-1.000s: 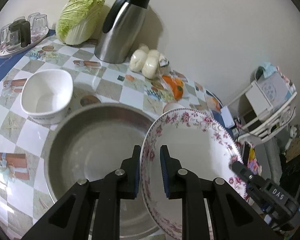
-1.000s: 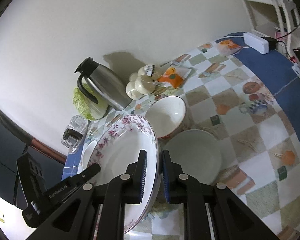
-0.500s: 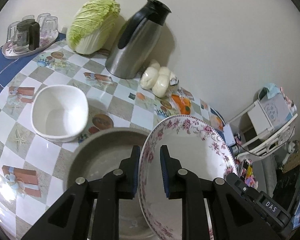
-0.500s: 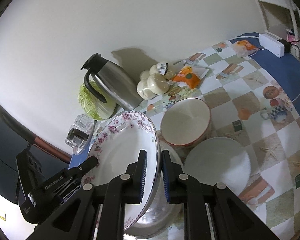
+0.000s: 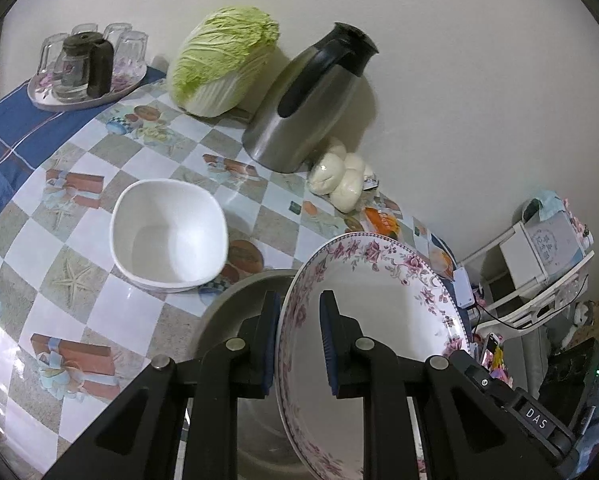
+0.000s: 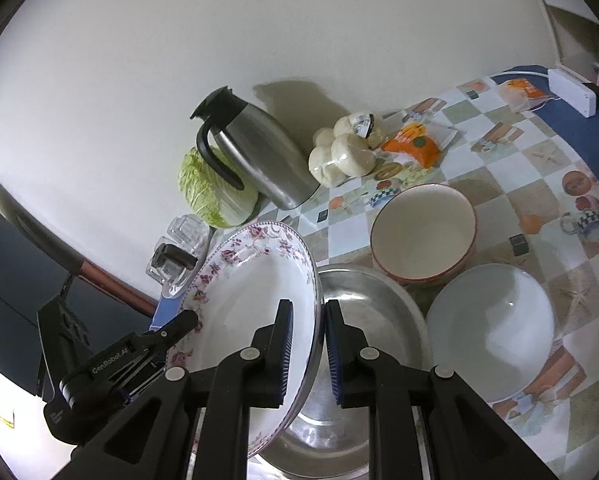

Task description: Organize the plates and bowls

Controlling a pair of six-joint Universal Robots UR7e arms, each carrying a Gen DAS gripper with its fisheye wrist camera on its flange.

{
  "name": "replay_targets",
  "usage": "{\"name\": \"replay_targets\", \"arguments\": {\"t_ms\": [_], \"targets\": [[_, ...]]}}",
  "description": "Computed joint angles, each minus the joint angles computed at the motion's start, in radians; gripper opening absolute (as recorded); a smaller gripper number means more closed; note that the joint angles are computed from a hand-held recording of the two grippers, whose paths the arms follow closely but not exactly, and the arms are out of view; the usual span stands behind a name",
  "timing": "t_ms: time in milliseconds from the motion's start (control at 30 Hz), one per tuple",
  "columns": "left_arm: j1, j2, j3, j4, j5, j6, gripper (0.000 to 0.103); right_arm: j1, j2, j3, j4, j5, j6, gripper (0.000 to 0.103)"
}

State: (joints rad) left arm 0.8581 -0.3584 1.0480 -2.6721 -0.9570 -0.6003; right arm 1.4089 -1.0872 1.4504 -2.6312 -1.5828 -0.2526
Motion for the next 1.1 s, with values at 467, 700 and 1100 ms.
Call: {"name": "replay_targets", "arguments": {"t_ms": [467,700,1100], "targets": [[0.044,0.027,-0.024,0.150,-0.047,-0.091,0.019,-0.037,0.074,-0.054,0.112,-0.089,0.053,0.019],[0.053,0.055,-0.059,0.229,-0.051,-0.114,0.019,-0.051,0.091,-0.062,0.124,-0.115,0.062,0.019],[0.060,0.077,-0.094,0.272,-0.045,-0.118,0.019,-0.047,0.104,-0.065,0.120,-0.159,0.060,0.018]]}}
